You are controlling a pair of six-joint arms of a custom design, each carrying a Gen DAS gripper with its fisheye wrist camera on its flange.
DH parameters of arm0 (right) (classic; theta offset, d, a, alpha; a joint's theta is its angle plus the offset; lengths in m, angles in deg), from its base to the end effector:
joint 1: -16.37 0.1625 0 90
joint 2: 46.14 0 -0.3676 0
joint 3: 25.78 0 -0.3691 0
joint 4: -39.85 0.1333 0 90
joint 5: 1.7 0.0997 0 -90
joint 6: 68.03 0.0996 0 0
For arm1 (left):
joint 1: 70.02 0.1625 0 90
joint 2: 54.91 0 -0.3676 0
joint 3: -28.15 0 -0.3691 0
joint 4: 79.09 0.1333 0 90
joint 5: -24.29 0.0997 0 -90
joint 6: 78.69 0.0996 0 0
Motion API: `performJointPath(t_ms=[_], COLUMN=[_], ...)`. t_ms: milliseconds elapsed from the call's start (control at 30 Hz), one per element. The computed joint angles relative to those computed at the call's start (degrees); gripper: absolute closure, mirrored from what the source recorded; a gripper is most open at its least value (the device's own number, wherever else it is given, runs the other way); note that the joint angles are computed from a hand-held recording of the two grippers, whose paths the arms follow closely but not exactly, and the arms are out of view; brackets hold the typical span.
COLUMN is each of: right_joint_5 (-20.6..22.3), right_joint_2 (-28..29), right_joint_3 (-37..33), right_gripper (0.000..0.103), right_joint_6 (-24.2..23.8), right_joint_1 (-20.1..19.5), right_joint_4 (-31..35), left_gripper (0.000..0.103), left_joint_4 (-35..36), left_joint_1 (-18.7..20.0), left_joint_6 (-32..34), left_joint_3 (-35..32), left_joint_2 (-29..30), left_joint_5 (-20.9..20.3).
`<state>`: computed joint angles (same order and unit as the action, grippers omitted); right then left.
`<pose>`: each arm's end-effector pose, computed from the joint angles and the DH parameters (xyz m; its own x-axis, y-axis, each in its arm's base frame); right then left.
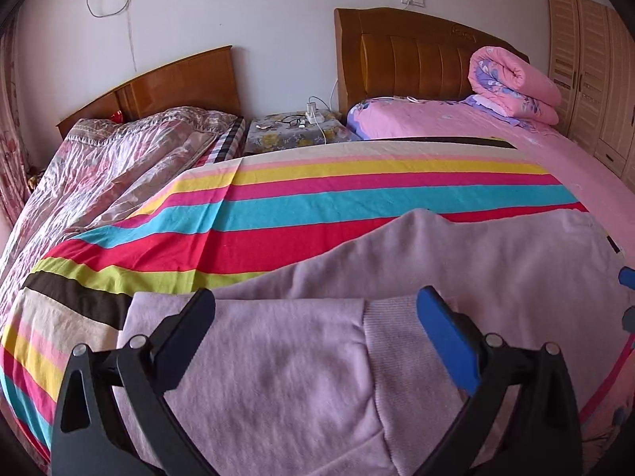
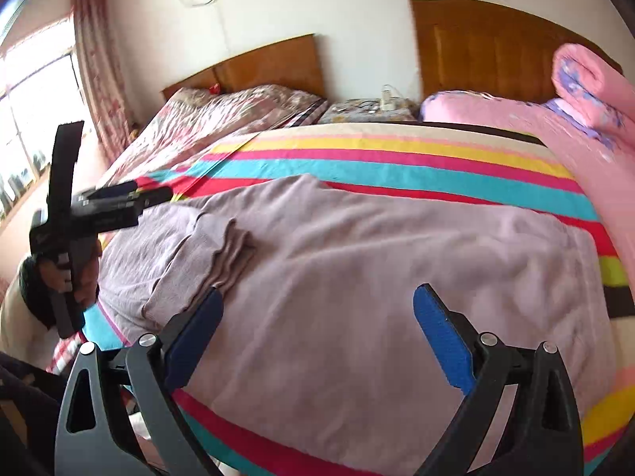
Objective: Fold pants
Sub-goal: 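Grasp the ribbed cuff edge of the stack with the right gripper and straighten it, then grasp the folded edge of the lilac stack with the right gripper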
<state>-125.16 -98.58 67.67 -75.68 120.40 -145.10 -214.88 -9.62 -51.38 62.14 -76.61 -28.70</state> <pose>0.2284 -0.5907 0.2434 -0.8903 0.1521 0.4293 -0.2636 0.5966 -0.7580 -0.2416 -0.8165 0.2086 -0.5738 0.4264 -0.6992 0.7598 0.5958 -0.2601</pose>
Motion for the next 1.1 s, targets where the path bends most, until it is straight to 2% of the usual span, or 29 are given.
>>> performJointPath(t_ms=[67,133,233,300,333,400,433,500,667,733,800,867,967,1033,1067,1100], right_joint_5=[-2.16,-3.61,-2.88,0.18,1.22,6.54,6.71,4.73,5.61,4.85,4.54,4.46,0.22,-1.33,-0.47,0.83], right_joint_2=[-5.84,-10.01,-13.26,-13.74,-13.85,-14.24,-13.92,-12.86,-11.55,-12.30,-13.34,-13.78,-11.68,-10.11,-10.03,-10.27], right_joint_3=[9.17,15.37,18.03,17.29,16.58,15.62,15.34,12.92,11.01,10.48,10.65,10.98,8.54,7.11,7.84,9.52], right_gripper=[0.011,0.015,0.023,0.029,0.029,0.029,0.029,0.029,0.028,0.033,0.043,0.044,0.044,0.054,0.070,0.076], right_joint_6=[7.22,13.06,20.46,22.53,24.34,29.02,29.55,29.70,30.68,30.65,32.12,33.36,34.81,35.76,36.57,37.06], right_joint_1=[-0.78,-1.91,-5.01,-7.34,-8.25,-10.87,-10.88,-9.96,-10.23,-10.09,-9.81,-9.31,-7.64,-7.50,-7.87,-8.45], right_joint_4=[-8.49,-12.38,-8.62,-5.62,-3.31,1.96,1.60,5.42,6.22,10.35,13.98,15.80,17.66,16.50,14.13,9.99], left_gripper=[0.001,0.001,0.001,0.001,0.001,0.001,0.001,0.001,0.001,0.001,0.001,0.001,0.001,0.001,0.001,0.001], left_joint_4=[-0.07,-0.49,2.13,2.75,0.62,1.11,1.24,1.69,2.92,3.76,4.25,4.60,4.99,5.50,5.71,5.87], left_joint_1=[-0.40,-0.67,-0.44,-0.19,-0.01,0.26,0.46,0.74,0.90,0.97,1.05,1.04,1.19,1.36,1.42,1.51], left_joint_6=[0.80,1.54,0.28,0.53,0.70,-0.14,-0.53,-1.36,-1.89,-2.28,-2.59,-2.52,-2.58,-2.67,-2.79,-2.85], left_joint_3=[3.00,5.51,6.26,7.06,8.61,8.84,8.88,9.11,8.09,7.54,7.16,6.54,6.11,5.74,5.67,5.78], left_joint_2=[-0.35,-0.32,0.30,0.74,0.02,-0.29,-0.39,-0.80,-0.46,-0.45,-0.37,-0.09,-0.05,-0.08,-0.15,-0.33], left_joint_5=[-0.24,0.87,1.68,2.91,2.03,1.39,0.80,-0.01,-0.48,-0.96,-1.26,-1.26,-1.69,-2.25,-2.60,-3.08])
